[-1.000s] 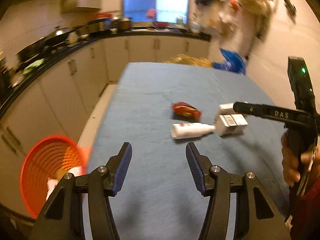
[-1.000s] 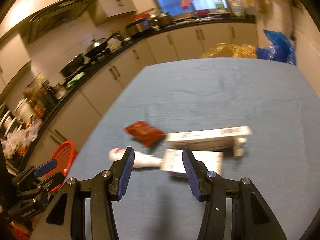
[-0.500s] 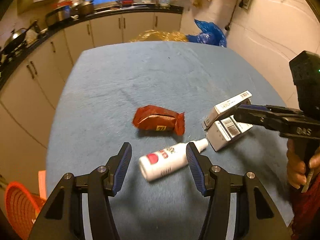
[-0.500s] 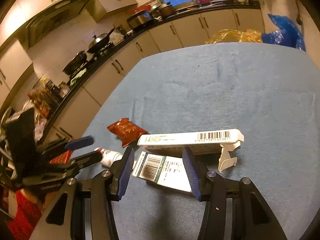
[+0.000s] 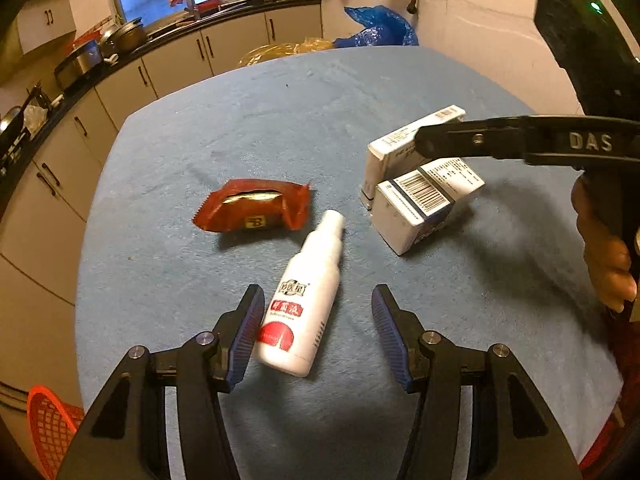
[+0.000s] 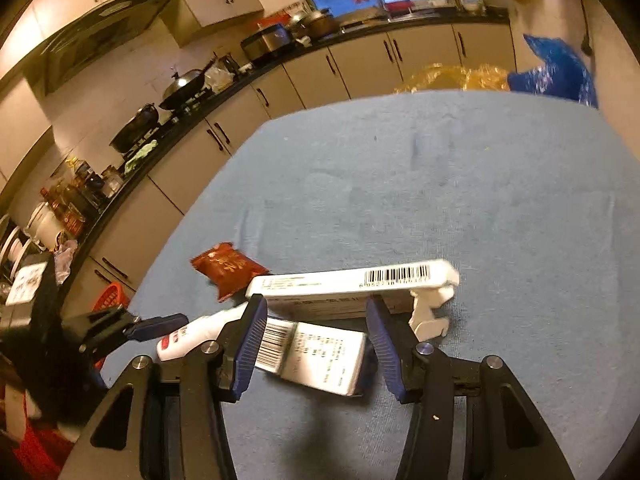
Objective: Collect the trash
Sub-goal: 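Grasp the white spray bottle with the left gripper while the right gripper grasps the barcoded medicine box, then lift the spray bottle with the left gripper while the right gripper lifts the box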
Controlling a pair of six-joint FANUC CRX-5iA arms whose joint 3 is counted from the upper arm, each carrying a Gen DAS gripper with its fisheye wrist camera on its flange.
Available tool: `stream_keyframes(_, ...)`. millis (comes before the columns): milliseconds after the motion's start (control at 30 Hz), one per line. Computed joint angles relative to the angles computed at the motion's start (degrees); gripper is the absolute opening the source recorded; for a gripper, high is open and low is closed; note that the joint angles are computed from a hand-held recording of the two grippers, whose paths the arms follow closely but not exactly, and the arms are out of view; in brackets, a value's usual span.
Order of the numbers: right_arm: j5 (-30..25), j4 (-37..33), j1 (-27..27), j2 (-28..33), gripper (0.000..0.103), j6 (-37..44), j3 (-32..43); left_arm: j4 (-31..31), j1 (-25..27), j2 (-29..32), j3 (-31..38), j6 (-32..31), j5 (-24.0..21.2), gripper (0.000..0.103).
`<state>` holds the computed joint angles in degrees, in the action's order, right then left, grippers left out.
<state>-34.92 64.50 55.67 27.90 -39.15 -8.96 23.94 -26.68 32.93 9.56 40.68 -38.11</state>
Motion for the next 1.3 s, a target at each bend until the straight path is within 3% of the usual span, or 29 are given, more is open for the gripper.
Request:
stream_keyframes(67,2.77,0.30,-0.69,-0.17,0.056,-0.62,-0.70,-3.13,-0.52,0.02,0.59,4.46,0.63,0.037)
stream_keyframes(133,4.40,-0.04,-0.88,-0.27,0.056,0.48,-0.71,-6.51,-0.83,0.13,1.35,10.45,0.88,0.030)
stream_keyframes(200,4.98,-1.56,-0.45,-0.24,0.056,3.15,-0.22,-6.44,-0.63,-0.07,0.72,13.14,1.38,0.029)
stream_keyframes(300,3.82,-9.36,1.28,1.01,0.056,14.85,3.32,-7.67,-0.32,-0.68,-0.48,16.89,3.12,0.029)
stream_keyframes(367,1.88,-16.17,2.58,2.67,0.057,25.46,7.15,-4.72,0.33,-0.72,-1.61,16.15,3.97,0.029)
stream_keyframes(500,-3.37,-17.38,4.33,5.33,0.059,32.13,11.50,-1.77,0.76,-1.01,-3.51,15.08,6.28,0.029)
stream_keyframes(867,-7.59,-17.25,5.95,7.18,0.061,38.22,13.97,7.44,1.48,-1.93,-8.64,8.79,11.38,0.029)
stream_keyframes(1033,-4.57,-19.80,6.36,6.13,0.061,42.89,13.03,11.68,2.22,-2.12,-9.82,6.20,11.04,0.029)
stream_keyframes(1167,-3.34,-17.27,6.41,5.23,0.064,40.59,11.36,11.63,2.24,-2.35,-10.22,5.76,11.56,0.029)
stream_keyframes(1300,-9.42,-20.93,6.83,8.46,0.065,43.62,16.47,10.98,2.13,-2.62,-10.50,5.83,12.18,0.029)
